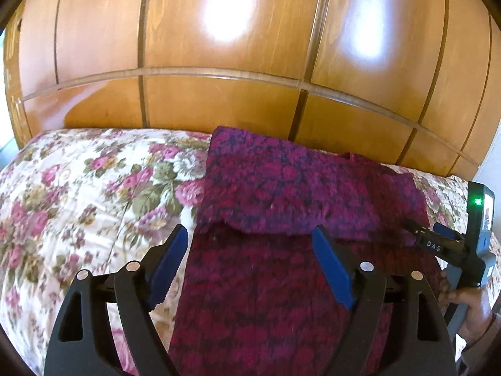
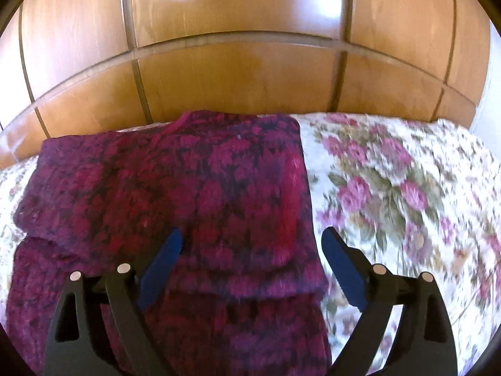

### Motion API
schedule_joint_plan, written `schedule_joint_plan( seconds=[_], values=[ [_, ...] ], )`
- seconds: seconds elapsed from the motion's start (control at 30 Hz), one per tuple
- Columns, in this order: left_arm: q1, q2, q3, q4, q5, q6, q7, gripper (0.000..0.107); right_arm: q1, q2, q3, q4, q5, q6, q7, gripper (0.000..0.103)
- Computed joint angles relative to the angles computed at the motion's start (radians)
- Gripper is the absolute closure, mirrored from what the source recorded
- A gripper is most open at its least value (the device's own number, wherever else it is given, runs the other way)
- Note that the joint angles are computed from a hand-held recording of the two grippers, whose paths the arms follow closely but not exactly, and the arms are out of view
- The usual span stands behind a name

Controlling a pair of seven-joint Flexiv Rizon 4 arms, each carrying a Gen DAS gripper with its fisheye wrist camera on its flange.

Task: Fold small clothes

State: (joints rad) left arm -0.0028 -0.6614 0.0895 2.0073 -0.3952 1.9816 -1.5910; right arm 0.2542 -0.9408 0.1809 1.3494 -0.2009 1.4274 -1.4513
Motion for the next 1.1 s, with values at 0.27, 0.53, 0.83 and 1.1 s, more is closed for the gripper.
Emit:
schedule_joint_plan(
  seconds=[0.27, 0.53, 0.83, 1.1],
  values=[
    [0.002, 0.024, -0.009, 0.102, 0.009, 0.035, -0.036, 0.026, -0.076, 0.075, 0.069, 0.104, 0.059, -0.095, -0.032, 0.01],
    [0.049, 0.039, -0.043, 0.192, 0.068, 0.054, -0.087, 0.026, -0.172, 0.152, 0.153, 0.206, 0.171, -0.148, -0.146, 0.009],
    [0.216, 0.077, -0.142, 0.334, 0.256, 0.097, -0.187, 0.032, -0.29, 0.24, 0.259, 0.343, 0.353, -0.178, -0.327, 0.009],
    [0.472, 0.075, -0.307, 0.473, 0.561, 0.14, -0.346, 0.04, -0.355, 0.367, 0.294, 0.507, 0.476, -0.229, -0.533, 0.009]
  ],
)
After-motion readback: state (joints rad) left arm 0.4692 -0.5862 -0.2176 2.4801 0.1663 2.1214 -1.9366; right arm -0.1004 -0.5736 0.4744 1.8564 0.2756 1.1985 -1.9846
